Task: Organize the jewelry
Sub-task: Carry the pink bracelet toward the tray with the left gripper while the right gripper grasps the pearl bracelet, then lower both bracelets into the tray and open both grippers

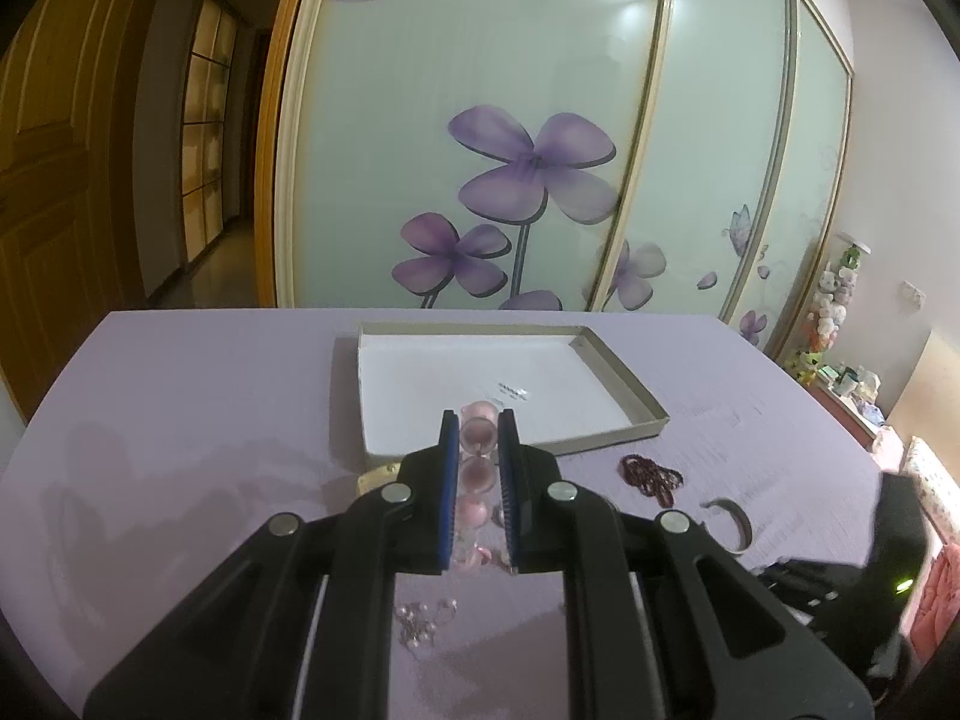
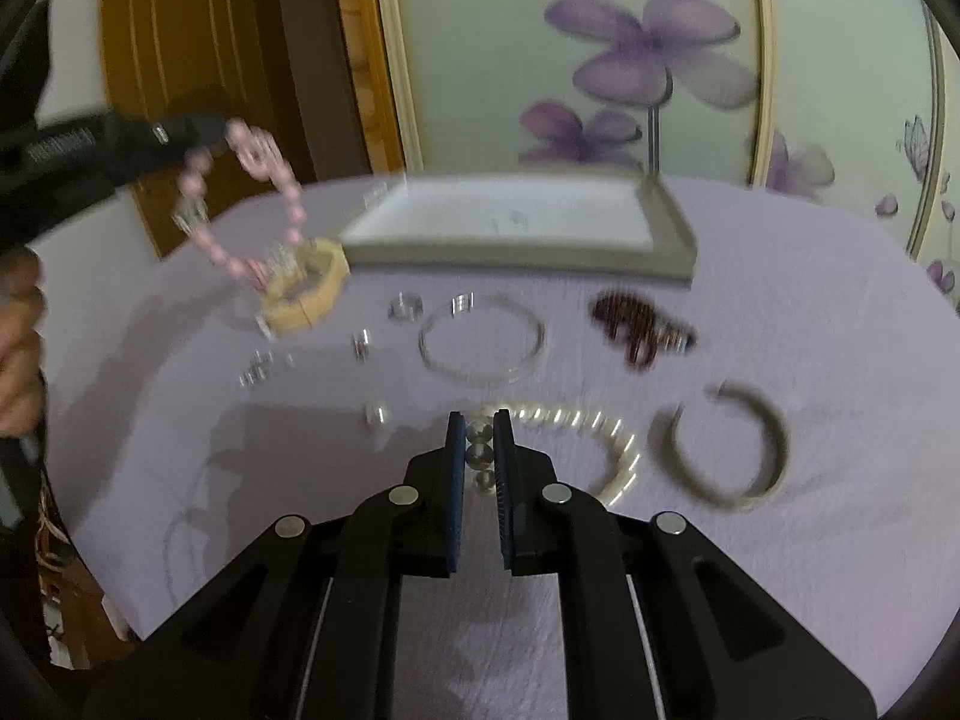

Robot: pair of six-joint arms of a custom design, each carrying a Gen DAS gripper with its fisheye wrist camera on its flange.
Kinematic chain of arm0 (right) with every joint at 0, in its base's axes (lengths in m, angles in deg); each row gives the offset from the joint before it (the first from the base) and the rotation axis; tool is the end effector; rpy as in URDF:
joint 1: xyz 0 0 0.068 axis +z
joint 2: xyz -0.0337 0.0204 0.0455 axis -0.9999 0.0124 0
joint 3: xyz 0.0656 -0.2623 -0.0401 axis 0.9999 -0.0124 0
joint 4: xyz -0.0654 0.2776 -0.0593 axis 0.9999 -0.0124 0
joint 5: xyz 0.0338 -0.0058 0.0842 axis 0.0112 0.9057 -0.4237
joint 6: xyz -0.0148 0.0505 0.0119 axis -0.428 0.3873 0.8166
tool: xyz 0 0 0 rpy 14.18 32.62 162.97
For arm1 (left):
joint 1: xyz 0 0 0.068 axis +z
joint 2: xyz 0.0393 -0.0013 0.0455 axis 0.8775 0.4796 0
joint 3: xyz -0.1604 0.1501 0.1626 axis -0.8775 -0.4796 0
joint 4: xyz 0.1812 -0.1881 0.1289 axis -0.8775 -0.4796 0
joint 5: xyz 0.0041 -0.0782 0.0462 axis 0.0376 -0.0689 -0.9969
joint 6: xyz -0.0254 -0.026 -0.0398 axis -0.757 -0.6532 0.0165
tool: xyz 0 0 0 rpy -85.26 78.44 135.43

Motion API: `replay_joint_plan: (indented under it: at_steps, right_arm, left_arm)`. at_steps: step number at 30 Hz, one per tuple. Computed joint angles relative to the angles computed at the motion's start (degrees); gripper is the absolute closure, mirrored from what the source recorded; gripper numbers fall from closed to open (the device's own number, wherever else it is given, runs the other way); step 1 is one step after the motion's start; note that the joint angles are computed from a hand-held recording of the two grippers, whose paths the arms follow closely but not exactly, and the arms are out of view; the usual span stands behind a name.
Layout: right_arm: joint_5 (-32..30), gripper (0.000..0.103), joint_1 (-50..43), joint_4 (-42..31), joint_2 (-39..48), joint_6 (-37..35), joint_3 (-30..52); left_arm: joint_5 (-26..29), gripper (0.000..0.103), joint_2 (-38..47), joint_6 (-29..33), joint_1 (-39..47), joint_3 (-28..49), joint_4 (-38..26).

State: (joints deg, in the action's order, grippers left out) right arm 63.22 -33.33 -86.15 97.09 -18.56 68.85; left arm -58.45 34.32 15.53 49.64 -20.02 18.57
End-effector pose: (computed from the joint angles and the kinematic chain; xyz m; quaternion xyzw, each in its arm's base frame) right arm 0.1829 0.2321 0.1170 0.0275 0.8946 0.0614 0.4417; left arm 0.2746 -0.0690 0.1800 0.1668 0.8468 -0.1969 0.4652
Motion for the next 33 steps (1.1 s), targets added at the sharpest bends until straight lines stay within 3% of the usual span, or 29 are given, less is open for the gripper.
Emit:
replay_joint_plan:
  at_steps: [8,14,23,33]
  right_arm:
    - [-1.44,0.093,-5.32,3.12,-7.76,-7.84,-1.08]
    - [-3.31,0.093,-10.23,5.04,-7.59,-13.71,0.93]
    - [-10.77,0.093,-20.27,7.01,-1.19,-20.39,7.16]
    - [-17.38,0.093,-28.44,7.76,9.05,-23.07,14.63]
  left_arm:
    - [-0.29,0.090,4.39,-0.65,-0.58,4.94,0.64]
    - [-0.11,0.090,10.57,-1.76,-0.77,11.06,0.66]
    - [-1.55,0.090,21.02,-2.44,-1.82,20.40,0.56]
    - [-2.79,0.090,34.23,-2.43,-2.90,33.34,-1.13]
